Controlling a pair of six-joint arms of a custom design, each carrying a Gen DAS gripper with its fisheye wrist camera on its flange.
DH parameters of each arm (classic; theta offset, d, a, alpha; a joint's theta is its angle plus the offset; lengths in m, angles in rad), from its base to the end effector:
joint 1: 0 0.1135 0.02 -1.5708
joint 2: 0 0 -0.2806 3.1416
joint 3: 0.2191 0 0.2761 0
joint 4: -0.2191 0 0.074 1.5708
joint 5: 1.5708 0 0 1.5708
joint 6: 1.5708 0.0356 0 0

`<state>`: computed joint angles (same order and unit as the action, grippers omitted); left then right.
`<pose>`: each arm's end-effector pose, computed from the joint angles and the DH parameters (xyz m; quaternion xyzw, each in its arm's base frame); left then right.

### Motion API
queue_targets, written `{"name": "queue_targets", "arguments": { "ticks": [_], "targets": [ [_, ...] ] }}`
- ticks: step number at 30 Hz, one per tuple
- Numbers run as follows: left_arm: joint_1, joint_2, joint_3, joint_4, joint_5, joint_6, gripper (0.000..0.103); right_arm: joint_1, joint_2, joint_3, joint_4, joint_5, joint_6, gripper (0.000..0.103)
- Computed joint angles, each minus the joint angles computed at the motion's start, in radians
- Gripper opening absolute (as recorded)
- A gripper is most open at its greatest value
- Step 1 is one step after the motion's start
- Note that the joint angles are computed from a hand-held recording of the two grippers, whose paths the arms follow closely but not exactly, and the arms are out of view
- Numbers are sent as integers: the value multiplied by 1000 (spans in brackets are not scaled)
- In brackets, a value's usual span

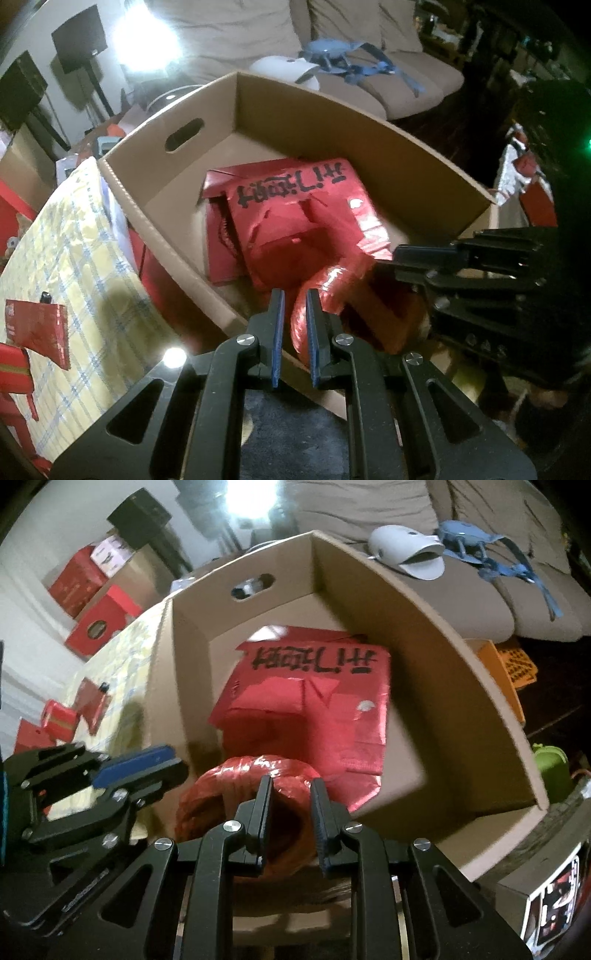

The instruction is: Organize objects

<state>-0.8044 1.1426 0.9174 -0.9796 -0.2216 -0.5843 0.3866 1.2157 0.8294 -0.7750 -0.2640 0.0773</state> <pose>0.1572 -0.1520 0.2656 0.0873 0.9736 -0.0322 0.2086 0.2168 0.0983 0.2312 -0.1759 0.9549 0.1717 0.1665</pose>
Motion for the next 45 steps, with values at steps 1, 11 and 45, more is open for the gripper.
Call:
{"name": "queue_targets", "arguments": {
  "ticks": [1,11,45],
  "targets": [
    [8,-2,-3,0,2,1,11,4,1,2,0,7,5,21],
    [13,-23,-5,7,11,11,11,-80,-24,4,-6,-26,6,23],
    [-129,122,16,138,-65,17,8,-150,-52,-2,13,-25,22,23]
  ]
}}
